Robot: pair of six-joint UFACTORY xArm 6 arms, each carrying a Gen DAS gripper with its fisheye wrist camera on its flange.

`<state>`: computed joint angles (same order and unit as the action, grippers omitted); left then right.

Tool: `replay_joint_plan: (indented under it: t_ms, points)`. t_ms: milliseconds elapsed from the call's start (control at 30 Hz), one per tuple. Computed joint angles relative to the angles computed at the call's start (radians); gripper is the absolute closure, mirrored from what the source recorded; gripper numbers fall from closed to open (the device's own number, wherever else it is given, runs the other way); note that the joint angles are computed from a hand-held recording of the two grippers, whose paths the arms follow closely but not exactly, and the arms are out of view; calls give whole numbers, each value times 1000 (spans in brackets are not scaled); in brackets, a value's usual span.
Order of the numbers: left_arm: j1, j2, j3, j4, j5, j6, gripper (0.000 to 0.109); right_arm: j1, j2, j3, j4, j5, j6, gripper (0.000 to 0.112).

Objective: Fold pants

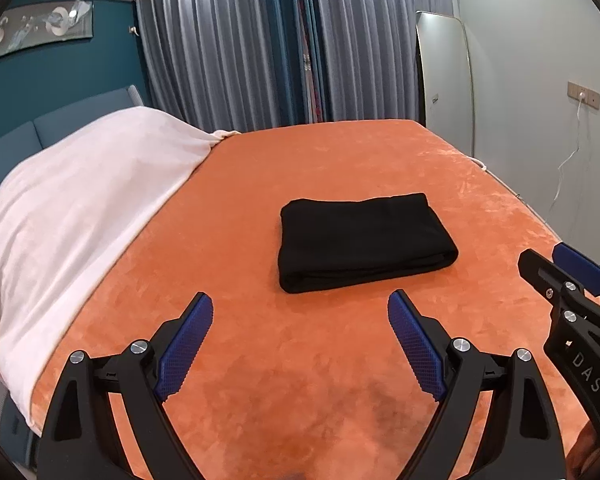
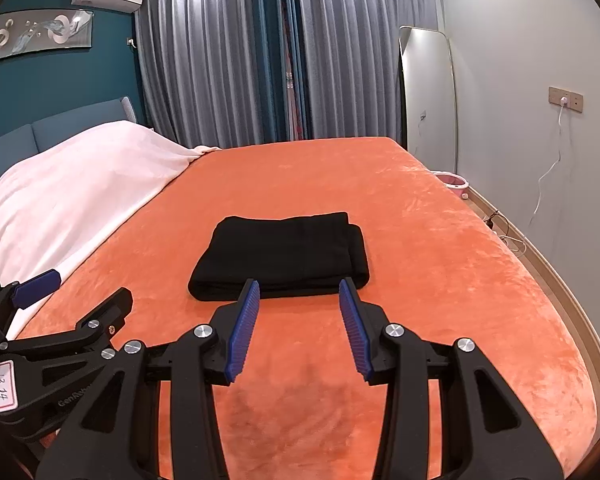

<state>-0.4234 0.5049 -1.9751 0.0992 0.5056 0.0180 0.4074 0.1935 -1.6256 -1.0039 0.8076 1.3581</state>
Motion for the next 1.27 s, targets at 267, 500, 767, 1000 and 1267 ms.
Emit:
replay_joint_plan:
  t_ms: [267, 500, 767, 1000, 1267]
  points:
    - [1, 11, -25, -41, 21, 16, 22, 1, 4, -7, 1, 4, -6, 72]
    - [0, 12, -23, -40, 9, 14, 22, 2, 14, -18, 6, 8, -13, 72]
    - [0, 2, 8, -114, -57, 26, 22, -3, 17, -15, 13, 3, -12, 72]
    - [-7, -16, 55, 37, -116, -65, 21, -8, 4, 9, 20, -3, -14, 72]
    - [-8, -31, 63, -25, -31, -8, 21, -4, -37, 62, 17, -3, -7, 69]
